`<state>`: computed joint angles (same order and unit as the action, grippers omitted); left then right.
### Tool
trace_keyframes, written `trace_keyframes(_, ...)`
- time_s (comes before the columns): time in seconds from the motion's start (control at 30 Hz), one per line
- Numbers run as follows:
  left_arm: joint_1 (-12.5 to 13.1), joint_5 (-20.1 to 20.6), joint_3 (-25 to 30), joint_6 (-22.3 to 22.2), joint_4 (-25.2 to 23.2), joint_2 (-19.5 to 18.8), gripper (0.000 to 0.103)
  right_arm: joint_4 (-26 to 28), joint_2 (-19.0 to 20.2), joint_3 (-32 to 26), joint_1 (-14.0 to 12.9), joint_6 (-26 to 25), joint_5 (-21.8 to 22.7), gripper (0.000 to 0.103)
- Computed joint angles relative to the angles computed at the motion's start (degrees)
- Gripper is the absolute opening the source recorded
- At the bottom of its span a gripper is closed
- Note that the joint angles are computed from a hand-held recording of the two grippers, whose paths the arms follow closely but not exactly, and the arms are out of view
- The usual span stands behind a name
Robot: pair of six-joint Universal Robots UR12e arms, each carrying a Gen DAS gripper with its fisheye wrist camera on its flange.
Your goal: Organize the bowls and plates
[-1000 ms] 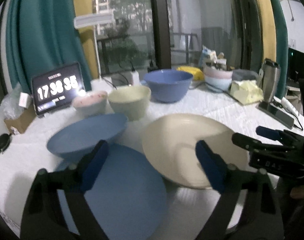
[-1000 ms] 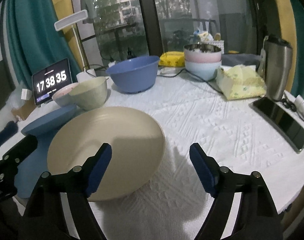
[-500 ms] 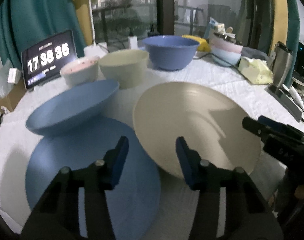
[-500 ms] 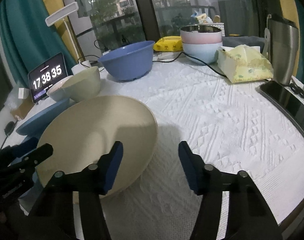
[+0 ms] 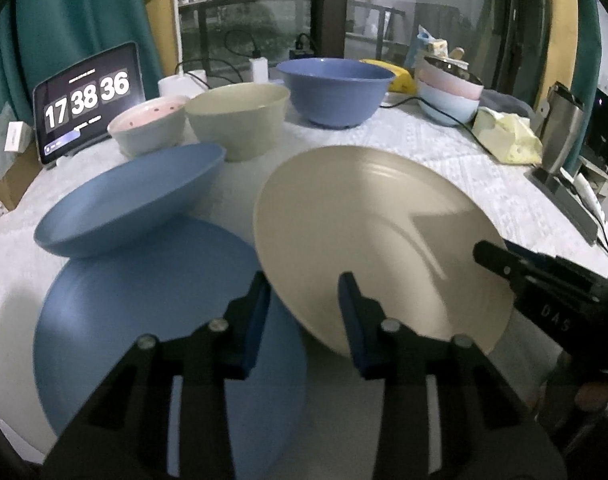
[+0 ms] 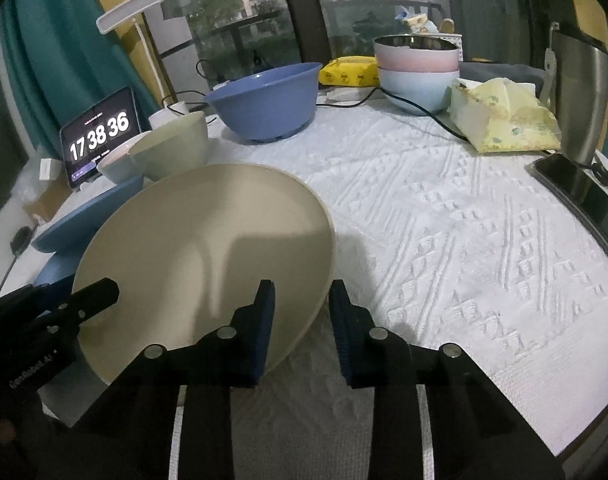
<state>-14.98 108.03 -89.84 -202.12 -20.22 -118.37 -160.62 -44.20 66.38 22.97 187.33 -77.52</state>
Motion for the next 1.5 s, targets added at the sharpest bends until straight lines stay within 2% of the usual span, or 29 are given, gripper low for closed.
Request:
trace_keyframes(0.27,-0.21,0.70,0.76,0.93,0.80,-0.27,0.036,-1.34,-0.05,-0.35,-0.03,0.72,-0.67,0.024)
trace_keyframes(0.53,-0.19,-0.22,3.64,1.70,-1.12,-1.46,0.036,0.04,0.45,-2.30,-0.59,1.20,-1.40,0.024)
trace_keyframes(1.0,0.34,-1.48,9.14,2.08,-7.10,-4.54,0.036,5.04,3.34,-8.19,-1.21,1.68,-1.64,0.024)
trace_keyframes(1.27,0.86,-4.35,10.00,0.76,-11.19,-4.90,0.038,7.48,3.80,-9.22,-1.01,1.87,-2.75,0.024)
trace_keyframes(1.33,0.81,-4.40,9.78,1.02,-11.18,-4.77,0.040,7.77,3.89,-9.49,-0.91,2.19,-3.26,0.024)
trace_keyframes(1.4,0.76,-4.49,9.42,1.30,-10.62,-4.51,0.046,7.19,3.76,-9.25,-0.90,2.59,-3.76,0.024)
trace_keyframes(1.5,0.63,-3.96,8.65,1.85,-8.69,-3.94,0.047,7.32,3.56,-9.11,-0.81,3.02,-4.76,0.025)
